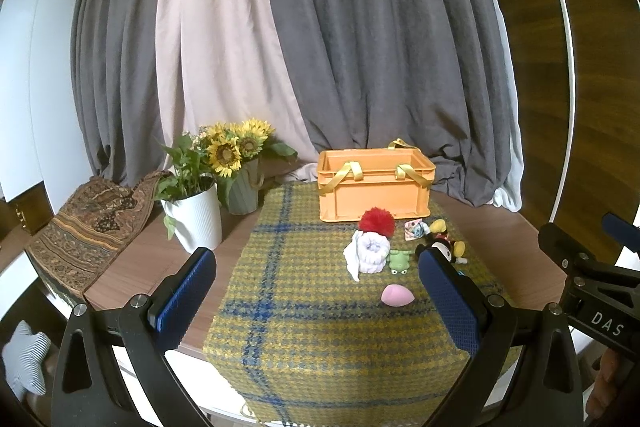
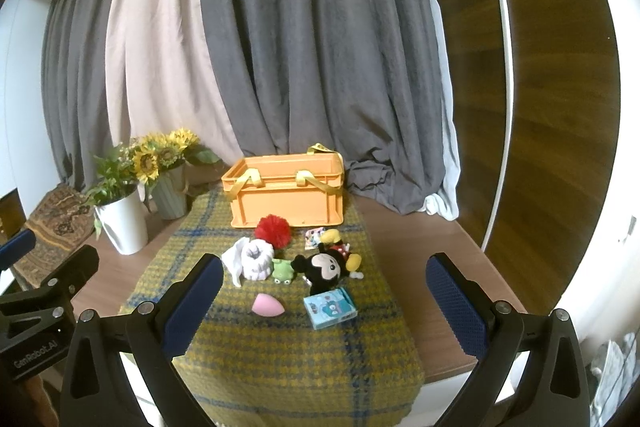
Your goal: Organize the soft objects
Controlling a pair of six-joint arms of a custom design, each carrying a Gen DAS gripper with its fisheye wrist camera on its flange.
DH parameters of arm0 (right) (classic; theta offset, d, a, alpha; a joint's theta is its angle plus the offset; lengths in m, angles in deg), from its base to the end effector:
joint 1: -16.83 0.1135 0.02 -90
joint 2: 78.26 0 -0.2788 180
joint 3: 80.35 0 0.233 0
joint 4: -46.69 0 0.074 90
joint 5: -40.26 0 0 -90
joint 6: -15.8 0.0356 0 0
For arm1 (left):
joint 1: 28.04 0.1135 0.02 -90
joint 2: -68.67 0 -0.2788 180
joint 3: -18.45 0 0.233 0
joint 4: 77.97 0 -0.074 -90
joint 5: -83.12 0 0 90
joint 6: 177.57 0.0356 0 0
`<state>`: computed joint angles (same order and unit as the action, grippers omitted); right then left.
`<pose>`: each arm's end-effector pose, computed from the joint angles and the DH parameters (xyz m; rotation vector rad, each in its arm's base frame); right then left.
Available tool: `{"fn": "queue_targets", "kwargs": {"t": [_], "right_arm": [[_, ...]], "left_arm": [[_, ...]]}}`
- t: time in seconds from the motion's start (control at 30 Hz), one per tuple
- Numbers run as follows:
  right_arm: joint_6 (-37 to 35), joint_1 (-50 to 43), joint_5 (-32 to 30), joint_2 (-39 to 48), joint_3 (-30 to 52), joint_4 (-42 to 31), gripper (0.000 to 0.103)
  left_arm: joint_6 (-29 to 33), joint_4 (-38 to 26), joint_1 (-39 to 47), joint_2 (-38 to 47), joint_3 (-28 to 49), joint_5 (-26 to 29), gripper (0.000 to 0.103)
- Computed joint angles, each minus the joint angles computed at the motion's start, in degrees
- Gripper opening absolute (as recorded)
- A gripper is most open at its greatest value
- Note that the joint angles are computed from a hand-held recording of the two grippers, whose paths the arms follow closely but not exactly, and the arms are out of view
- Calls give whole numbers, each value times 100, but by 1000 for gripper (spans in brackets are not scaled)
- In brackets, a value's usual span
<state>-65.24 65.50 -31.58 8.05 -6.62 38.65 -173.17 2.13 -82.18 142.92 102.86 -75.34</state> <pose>0.2265 0.2408 0.3030 -0.4518 1.8759 0.3713 0.1288 -0.1217 0.3359 -0.5383 1.9000 0.4582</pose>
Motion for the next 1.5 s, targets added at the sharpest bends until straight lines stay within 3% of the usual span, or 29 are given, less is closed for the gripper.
{"fn": "queue_targets", "kwargs": {"t": [0.43,0.57,1.27,1.5], "right_arm": [[-13,10,19,-12,-70,74,103],[-6,8,26,2,-31,48,103],[-13,-42,-26,44,-37,89,103],[39,-212,-217,271,-26,173,103]], "left_arm": [[-163,-87,-53,66,5,-8,103],[78,149,10,17,-51,21,103],[187,305,15,75,-55,31,103],[1472,1649,386,-187,-453,315,103]]}}
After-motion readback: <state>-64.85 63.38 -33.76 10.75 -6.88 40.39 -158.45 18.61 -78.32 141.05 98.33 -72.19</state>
